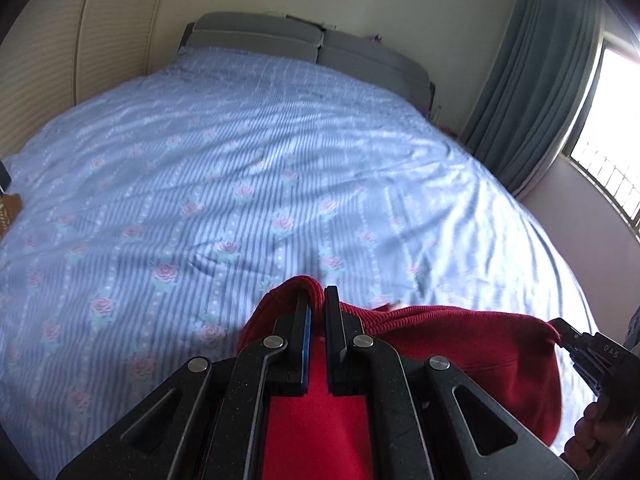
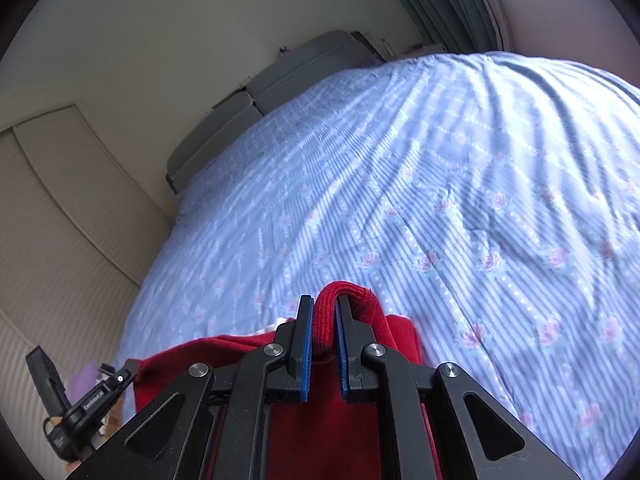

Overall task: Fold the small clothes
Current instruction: 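Carry the held hem over onto the collar with both tools, release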

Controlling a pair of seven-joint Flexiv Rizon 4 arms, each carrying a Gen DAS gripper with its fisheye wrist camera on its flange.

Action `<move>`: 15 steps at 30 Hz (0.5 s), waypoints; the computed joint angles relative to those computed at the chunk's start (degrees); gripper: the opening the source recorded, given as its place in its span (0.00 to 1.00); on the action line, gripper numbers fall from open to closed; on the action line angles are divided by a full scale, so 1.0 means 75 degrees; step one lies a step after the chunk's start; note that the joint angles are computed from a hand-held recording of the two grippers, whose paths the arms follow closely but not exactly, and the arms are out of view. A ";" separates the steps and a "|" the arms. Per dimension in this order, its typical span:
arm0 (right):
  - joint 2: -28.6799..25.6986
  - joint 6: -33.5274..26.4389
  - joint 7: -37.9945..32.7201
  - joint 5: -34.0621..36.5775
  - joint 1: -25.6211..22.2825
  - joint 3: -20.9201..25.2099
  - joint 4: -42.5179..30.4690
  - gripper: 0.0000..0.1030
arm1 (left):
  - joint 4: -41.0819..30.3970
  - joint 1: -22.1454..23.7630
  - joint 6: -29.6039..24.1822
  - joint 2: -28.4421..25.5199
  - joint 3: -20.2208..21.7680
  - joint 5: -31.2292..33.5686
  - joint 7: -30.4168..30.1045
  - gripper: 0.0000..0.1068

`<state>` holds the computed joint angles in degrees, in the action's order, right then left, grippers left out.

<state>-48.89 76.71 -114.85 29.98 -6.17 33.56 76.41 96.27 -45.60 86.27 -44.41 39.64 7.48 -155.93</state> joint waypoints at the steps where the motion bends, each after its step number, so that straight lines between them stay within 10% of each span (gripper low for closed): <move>1: -0.0129 -0.0108 0.0234 -0.0147 0.0229 -0.0268 -0.0163 0.10 | -0.0036 0.0199 -0.0030 -0.0041 -0.0212 -0.0035 0.0100 0.07; 9: -0.0541 -0.0046 0.0861 -0.0920 0.0868 -0.0940 -0.0345 0.11 | -0.0023 0.0330 0.0118 -0.0071 -0.0447 0.0000 0.0402 0.10; 15: -0.0316 0.0251 0.0469 -0.1074 0.0445 -0.0380 0.0024 0.40 | 0.0278 -0.0272 0.0055 0.0273 0.0011 0.0114 0.0611 0.29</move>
